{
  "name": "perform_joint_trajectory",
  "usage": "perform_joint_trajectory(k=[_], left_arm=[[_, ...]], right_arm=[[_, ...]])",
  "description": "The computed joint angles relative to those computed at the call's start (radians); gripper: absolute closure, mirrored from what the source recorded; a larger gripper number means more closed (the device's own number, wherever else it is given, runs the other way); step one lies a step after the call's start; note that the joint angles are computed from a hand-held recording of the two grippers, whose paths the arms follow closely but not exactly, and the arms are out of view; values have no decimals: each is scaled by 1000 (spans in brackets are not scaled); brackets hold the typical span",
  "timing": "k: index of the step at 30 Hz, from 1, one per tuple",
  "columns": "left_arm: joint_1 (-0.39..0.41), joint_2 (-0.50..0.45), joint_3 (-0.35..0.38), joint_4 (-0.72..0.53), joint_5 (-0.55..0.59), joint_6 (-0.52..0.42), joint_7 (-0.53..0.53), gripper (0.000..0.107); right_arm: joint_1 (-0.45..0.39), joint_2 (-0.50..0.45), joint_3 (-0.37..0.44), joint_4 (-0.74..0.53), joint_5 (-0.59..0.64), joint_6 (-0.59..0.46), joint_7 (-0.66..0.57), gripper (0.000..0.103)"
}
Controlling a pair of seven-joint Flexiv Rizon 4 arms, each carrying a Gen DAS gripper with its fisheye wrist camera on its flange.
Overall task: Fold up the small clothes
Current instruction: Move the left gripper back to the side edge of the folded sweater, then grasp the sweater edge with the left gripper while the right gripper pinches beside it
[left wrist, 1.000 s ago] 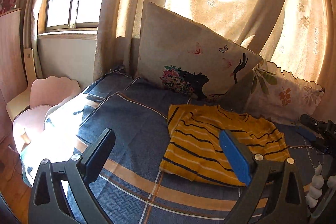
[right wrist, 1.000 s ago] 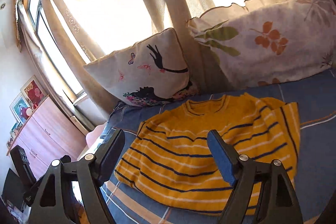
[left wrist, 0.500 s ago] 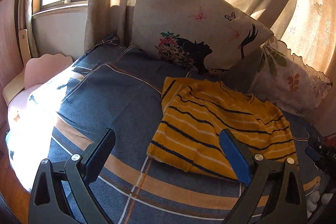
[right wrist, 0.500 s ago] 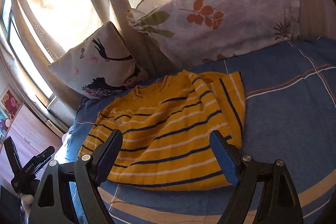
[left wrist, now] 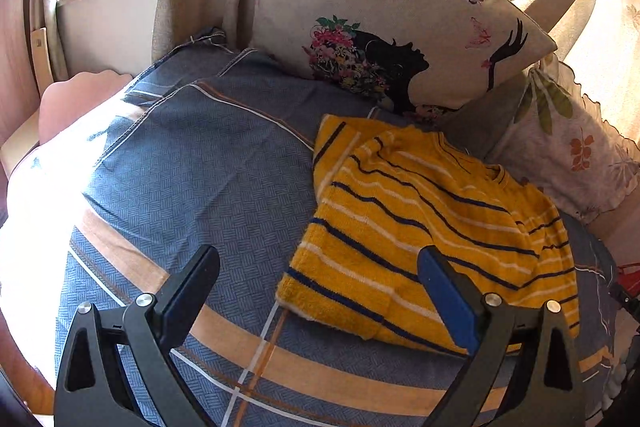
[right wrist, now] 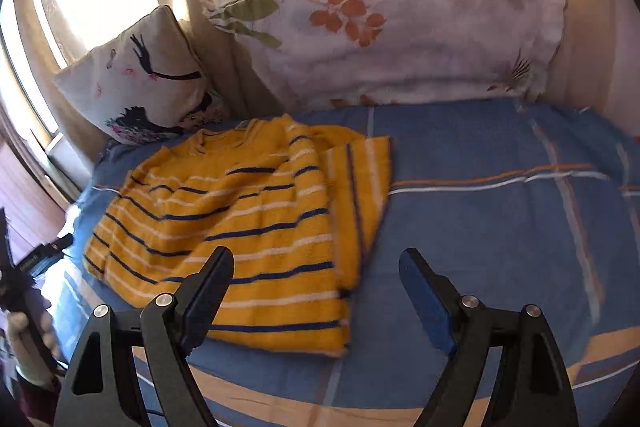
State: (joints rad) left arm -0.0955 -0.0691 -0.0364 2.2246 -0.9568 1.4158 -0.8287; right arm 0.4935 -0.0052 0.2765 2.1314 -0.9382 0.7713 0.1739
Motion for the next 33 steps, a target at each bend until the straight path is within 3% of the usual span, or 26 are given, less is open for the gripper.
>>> perform_joint_trajectory(k=[3,5,7,10,13,15,21,25,27,29,30,33], left_arm=[[6,-14,-5,-12,-31,-17,3,8],[8,-26,-10,-20,-45,-27,6,8],[9,-37,-12,-24,-38,-41,-4,8],[13,-46,-16,-27,-28,-62,-11,8],[19,-57,-12,-32,4,-67,-38,8],[31,-70,-12,-43,14,-80,-52,8],[86,-145,-18,-121,89,-223,-109,8],[90,-162,-59,-131,27,-193,-42,8],[92,-161,-77,-129,-38,-198,0,14],[92,-158,-77,-132,-75,-231,25,51],[96,-156,-72,-136,-89,-273,23,53],[80,-142,-68,-119,-185,-279,53,52]], right_arm=[[20,79,43,-36,70,-317,-115,14],[32,83,64,-76,77,-511,-154,14],[37,75,63,-86,72,-538,-170,14],[28,33,36,-67,68,-339,-160,14],[30,-88,2,-99,69,-101,-186,14],[50,-176,-21,-151,58,-3,-231,14],[107,-344,-82,-287,131,143,-348,14],[142,-387,-120,-326,152,200,-359,14],[149,-402,-134,-339,162,249,-356,14],[151,-422,-147,-367,171,303,-371,14],[150,-438,-148,-392,185,331,-393,14],[137,-521,-119,-527,283,388,-536,14]])
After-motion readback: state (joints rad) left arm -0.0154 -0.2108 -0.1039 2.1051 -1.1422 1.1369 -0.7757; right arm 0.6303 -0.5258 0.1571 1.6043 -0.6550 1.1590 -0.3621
